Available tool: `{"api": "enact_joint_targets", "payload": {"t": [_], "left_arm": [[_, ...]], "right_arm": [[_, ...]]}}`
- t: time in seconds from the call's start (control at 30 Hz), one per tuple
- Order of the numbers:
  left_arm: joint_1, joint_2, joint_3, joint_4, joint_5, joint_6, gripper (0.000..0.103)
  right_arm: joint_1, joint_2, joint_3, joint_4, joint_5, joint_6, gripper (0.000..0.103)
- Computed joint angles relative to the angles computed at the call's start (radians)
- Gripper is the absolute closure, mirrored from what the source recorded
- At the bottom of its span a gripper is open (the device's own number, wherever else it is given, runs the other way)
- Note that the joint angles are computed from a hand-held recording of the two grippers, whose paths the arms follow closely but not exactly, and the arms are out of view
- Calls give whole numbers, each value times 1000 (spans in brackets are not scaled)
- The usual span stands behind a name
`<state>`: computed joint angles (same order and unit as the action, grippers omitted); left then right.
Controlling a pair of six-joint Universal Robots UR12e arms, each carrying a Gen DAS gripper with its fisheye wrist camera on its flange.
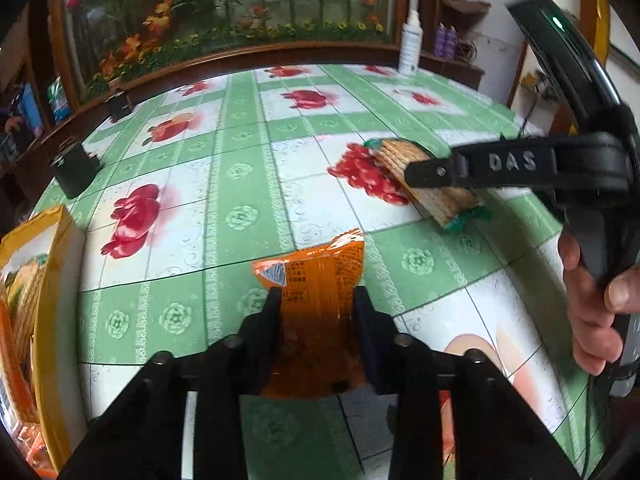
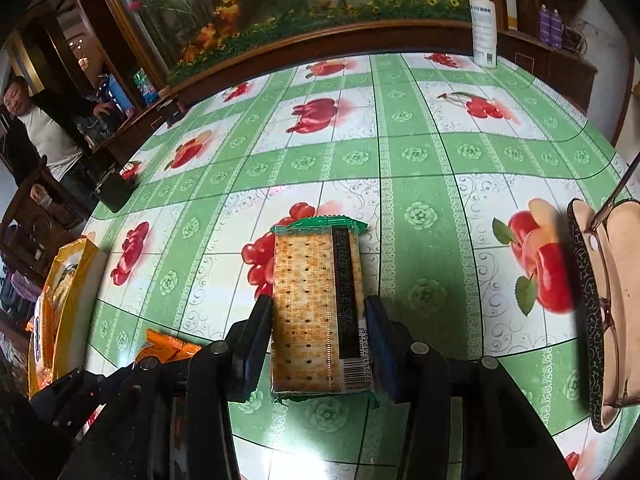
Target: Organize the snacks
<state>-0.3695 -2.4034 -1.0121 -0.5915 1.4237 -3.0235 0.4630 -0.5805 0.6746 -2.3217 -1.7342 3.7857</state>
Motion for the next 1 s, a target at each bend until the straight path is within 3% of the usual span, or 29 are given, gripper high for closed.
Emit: {"api": "enact_joint_targets", "payload": {"t": [0.27, 1.0], "left_arm": [[17, 12, -25, 82, -34, -75, 72], [22, 19, -51, 178, -17, -120, 72]], "right_arm": [[13, 9, -17, -20, -35, -47, 53], [23, 26, -44, -24, -2, -96, 53]]}}
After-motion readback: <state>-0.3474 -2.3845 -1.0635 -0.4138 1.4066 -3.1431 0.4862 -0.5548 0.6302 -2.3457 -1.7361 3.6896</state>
